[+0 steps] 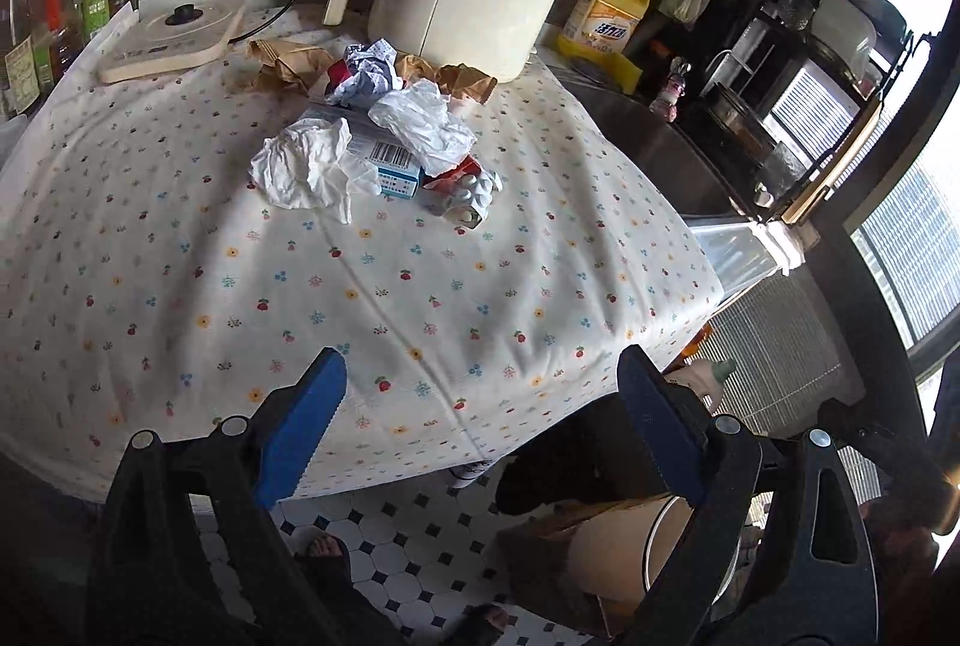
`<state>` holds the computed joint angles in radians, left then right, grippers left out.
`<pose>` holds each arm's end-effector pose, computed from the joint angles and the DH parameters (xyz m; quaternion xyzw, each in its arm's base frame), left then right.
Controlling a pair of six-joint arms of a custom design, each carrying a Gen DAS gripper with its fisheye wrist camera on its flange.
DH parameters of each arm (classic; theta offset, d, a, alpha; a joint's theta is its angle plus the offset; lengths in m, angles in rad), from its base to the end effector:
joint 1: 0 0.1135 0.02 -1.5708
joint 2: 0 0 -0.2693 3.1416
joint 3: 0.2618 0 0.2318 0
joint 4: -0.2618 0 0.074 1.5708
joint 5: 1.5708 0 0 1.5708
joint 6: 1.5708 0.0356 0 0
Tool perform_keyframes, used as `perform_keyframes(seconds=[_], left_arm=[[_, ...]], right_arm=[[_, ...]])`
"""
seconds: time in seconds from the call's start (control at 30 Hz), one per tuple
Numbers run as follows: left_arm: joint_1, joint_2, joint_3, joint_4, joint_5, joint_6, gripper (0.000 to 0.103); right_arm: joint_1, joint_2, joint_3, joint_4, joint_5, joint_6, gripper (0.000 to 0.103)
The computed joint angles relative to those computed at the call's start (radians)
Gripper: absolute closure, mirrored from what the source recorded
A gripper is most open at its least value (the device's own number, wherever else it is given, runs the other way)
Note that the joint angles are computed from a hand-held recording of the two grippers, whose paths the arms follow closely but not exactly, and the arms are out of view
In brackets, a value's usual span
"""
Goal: Collect trash
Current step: 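Move both tools back up to the trash on the counter, then grasp the white tissue with the left tool while the right tool grasps the white blister pack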
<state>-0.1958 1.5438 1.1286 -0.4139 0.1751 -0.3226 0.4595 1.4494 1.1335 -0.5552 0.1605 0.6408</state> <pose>0.3082 -0.0675 0.2669 -0.0272 0.9286 -0.1713 0.3281 0.2617 0.1231 0.2848 0.1121 0.9301 0.1144 0.3306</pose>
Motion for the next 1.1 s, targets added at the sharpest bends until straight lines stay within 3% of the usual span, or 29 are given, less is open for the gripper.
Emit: perform_keyframes(seconds=[0.33, 0.53, 0.77, 0.9, 1.03, 1.1], left_arm=[[0.222, 0.151, 0.121, 0.006, 0.147, 0.134, 0.012], [0.297, 0.299, 0.275, -0.045, 0.214, 0.207, 0.017], [0.311, 0.489, 0.514, -0.15, 0.252, 0.301, 0.021], [0.299, 0.575, 0.608, -0.173, 0.225, 0.318, 0.022], [0.292, 0.663, 0.717, -0.231, 0.231, 0.329, 0.036], [0.293, 0.679, 0.737, -0.235, 0.22, 0.331, 0.054]], right_arm=[[0.127, 0.283, 0.312, -0.036, 0.08, 0.044, 0.008], [0.169, 0.417, 0.474, -0.067, 0.089, 0.081, 0.021], [0.196, 0.468, 0.523, -0.101, 0.147, 0.206, 0.025], [0.203, 0.47, 0.516, -0.128, 0.171, 0.271, 0.025], [0.203, 0.49, 0.54, -0.141, 0.161, 0.298, 0.025], [0.204, 0.517, 0.579, -0.15, 0.162, 0.291, 0.025]])
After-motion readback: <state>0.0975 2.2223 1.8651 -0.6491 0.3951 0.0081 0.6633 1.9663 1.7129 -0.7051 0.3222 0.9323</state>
